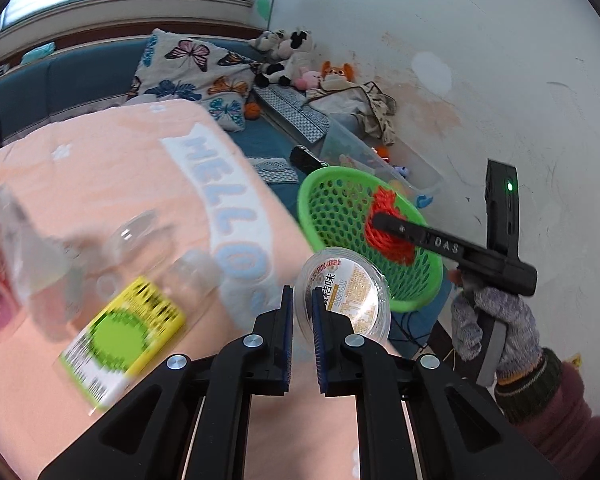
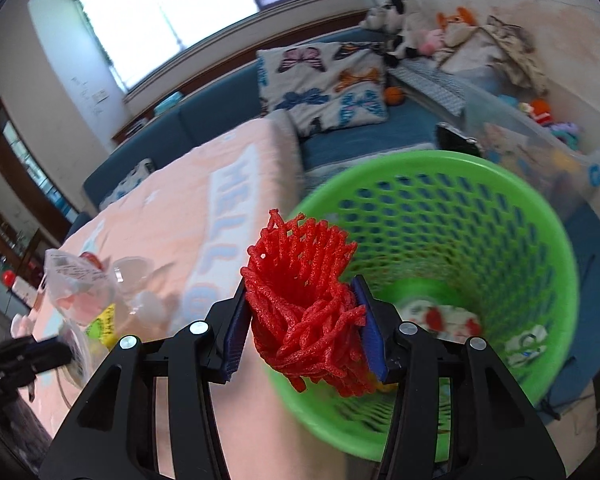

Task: Collect trash
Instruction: 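Drop the red net into the basket with the right gripper while the left carries the dessert cup over it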

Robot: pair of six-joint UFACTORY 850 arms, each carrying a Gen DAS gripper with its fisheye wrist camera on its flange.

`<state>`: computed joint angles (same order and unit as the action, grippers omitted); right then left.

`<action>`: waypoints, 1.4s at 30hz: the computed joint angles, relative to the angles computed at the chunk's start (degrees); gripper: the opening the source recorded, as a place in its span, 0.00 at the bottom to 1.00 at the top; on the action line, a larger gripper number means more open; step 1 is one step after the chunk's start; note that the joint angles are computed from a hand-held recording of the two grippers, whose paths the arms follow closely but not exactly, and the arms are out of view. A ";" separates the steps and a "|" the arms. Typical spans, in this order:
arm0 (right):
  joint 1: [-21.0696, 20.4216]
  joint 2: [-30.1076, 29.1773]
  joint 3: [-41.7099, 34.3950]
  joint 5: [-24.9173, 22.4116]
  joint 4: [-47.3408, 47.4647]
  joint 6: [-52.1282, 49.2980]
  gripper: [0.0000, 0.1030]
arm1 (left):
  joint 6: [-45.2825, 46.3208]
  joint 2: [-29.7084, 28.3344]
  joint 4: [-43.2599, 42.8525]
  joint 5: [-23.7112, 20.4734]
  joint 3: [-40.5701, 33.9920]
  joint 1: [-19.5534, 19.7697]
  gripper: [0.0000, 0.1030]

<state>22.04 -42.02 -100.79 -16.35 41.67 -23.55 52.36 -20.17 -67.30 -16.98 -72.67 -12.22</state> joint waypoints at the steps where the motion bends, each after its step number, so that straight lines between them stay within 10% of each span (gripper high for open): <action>1: -0.35 0.20 0.52 0.22 0.36 -0.06 0.52 | -1.23 -0.70 1.22 -0.29 -1.03 -0.20 0.09; 12: -2.42 2.05 4.67 2.68 3.78 -1.61 0.72 | -20.28 -9.35 21.89 -1.61 -14.45 -3.24 0.09; 23: -3.65 6.31 10.72 5.11 9.32 -7.57 0.72 | -35.26 -18.53 36.73 -6.13 -26.76 -5.68 0.09; 36: -4.46 9.47 15.75 6.93 16.29 -13.87 0.74 | -35.52 -24.84 36.26 -10.76 -34.59 -6.98 0.09; 42: -4.41 10.10 16.51 7.37 17.81 -15.14 0.74 | -34.85 -24.11 36.07 -10.05 -33.22 -7.11 0.28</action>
<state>17.62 -31.92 -84.28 -8.98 59.47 -38.69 17.52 -44.28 -31.23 -27.04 -105.89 -19.33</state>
